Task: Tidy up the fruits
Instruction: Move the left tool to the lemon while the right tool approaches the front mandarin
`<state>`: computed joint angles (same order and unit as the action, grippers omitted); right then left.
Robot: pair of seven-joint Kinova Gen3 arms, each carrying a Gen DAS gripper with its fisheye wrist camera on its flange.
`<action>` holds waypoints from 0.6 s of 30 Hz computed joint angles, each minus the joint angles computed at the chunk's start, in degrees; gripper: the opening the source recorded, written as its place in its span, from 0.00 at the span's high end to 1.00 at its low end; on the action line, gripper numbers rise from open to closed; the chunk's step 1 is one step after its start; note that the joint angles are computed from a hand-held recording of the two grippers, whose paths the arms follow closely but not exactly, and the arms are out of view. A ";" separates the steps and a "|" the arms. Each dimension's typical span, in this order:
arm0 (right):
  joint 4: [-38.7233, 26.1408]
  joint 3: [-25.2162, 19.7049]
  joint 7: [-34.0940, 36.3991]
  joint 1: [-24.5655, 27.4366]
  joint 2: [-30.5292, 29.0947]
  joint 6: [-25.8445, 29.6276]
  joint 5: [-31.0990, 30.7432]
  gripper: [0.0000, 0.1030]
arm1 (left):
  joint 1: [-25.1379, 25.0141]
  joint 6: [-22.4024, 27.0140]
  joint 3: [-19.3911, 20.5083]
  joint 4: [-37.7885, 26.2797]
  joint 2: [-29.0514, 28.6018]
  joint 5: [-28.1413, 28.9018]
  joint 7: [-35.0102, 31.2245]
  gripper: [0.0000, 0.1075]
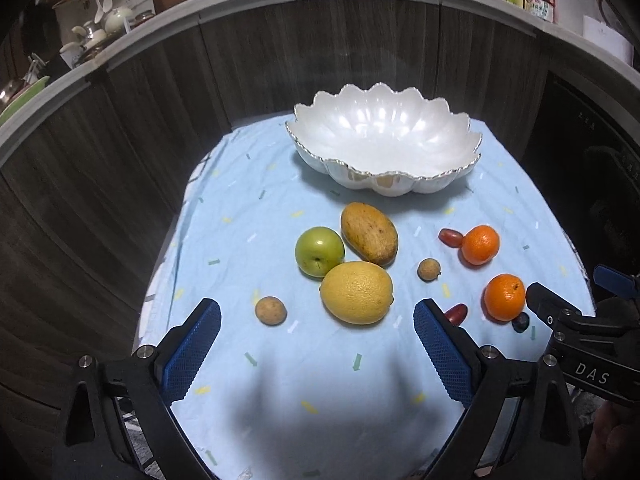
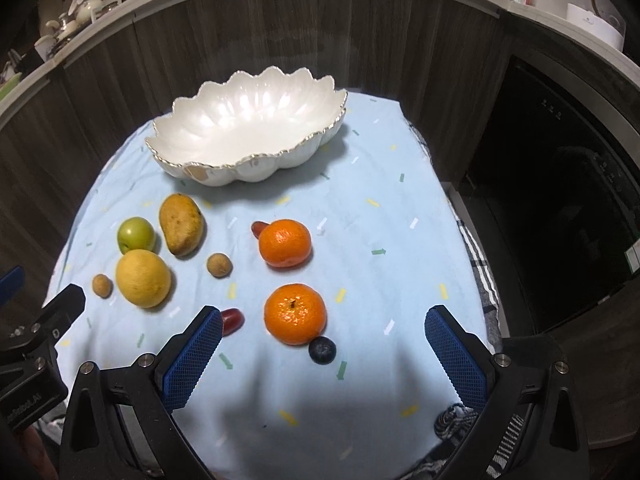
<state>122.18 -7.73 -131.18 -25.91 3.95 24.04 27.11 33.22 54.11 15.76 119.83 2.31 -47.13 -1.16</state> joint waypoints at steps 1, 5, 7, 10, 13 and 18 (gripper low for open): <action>-0.09 0.07 0.32 0.16 0.55 -0.25 -0.08 0.02 | -0.21 -0.45 -0.15 -0.03 0.42 0.04 -0.24 0.10; -0.36 0.87 1.36 -0.04 2.59 -1.37 -0.14 0.04 | -0.78 -2.65 -1.33 -0.26 2.39 0.26 -1.69 0.10; -0.71 1.34 2.35 -0.08 3.64 -1.76 -0.79 0.04 | -0.99 -3.88 -2.10 -0.31 3.25 0.40 -2.62 0.10; -1.11 2.09 3.78 -0.31 4.96 -2.52 -1.91 0.06 | -1.29 -5.43 -3.30 -0.46 4.44 0.49 -3.93 0.11; -1.52 2.54 5.61 -0.34 6.10 -3.24 -3.57 0.08 | -1.66 -6.92 -4.40 -0.54 5.29 0.85 -5.14 0.14; -2.12 3.83 7.19 -1.37 7.64 -3.66 -4.90 0.10 | -2.11 -9.33 -5.82 -0.41 6.35 1.62 -6.84 0.14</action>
<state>120.06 -3.90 -124.00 -27.28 11.59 20.38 22.21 31.11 44.77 9.94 119.42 8.66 -45.51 -8.00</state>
